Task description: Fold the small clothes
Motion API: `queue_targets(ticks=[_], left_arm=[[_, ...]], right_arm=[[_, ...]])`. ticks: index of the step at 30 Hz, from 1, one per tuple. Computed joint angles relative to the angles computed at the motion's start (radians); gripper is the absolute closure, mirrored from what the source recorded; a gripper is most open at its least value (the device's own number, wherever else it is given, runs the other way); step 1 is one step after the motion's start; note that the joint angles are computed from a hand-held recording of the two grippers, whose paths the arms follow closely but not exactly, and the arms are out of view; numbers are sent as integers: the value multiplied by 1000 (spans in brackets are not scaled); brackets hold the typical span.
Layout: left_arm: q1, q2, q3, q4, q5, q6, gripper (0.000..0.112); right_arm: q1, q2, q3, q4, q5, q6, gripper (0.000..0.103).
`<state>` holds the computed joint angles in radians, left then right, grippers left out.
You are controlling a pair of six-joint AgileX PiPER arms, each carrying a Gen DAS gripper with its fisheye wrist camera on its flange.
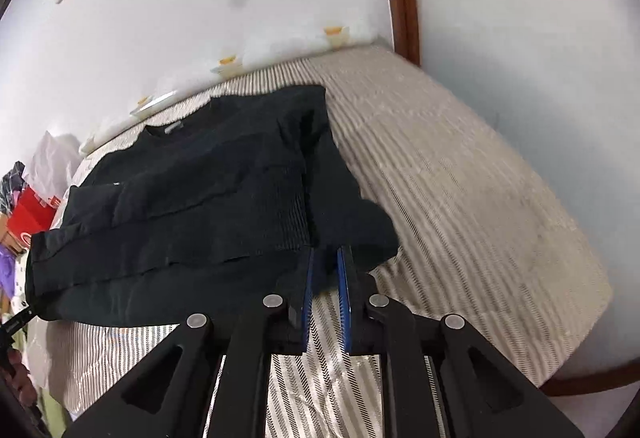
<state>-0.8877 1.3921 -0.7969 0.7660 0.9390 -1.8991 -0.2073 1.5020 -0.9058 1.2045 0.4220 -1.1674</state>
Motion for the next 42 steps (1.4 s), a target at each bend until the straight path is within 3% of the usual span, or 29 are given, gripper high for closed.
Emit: queue_targets(ticks=[4,8,15,18,21,26,28,36,42], left_arm=[[-48,-14,8,-3,18,1,82],[-122,-46,41,46,4,-62,80],[-188,-60,29,100,-19,-55,80],[-136,-42,13,90,-69,-4,80],[-54,-22,12,83,-174,35,81],[73,57,-44,10,-310,169,82],[101,92,-71,-27,-327,224,82],[133,107,-131,-40,-290,279,82],[175,113,-180,-7,-255,322,82]], right_arm=[[18,-73,33,25,19,-81,87],[75,-48,24,24,56,-129,88],[200,70,15,74,-47,-218,92],[196,103,1,96,-42,-241,93],[201,106,-1,75,-54,-249,93],[194,96,-30,-15,-36,-141,94],[198,102,-45,-33,-37,-111,94],[228,124,-104,-121,-60,1,96],[256,200,-253,-271,-53,202,96]])
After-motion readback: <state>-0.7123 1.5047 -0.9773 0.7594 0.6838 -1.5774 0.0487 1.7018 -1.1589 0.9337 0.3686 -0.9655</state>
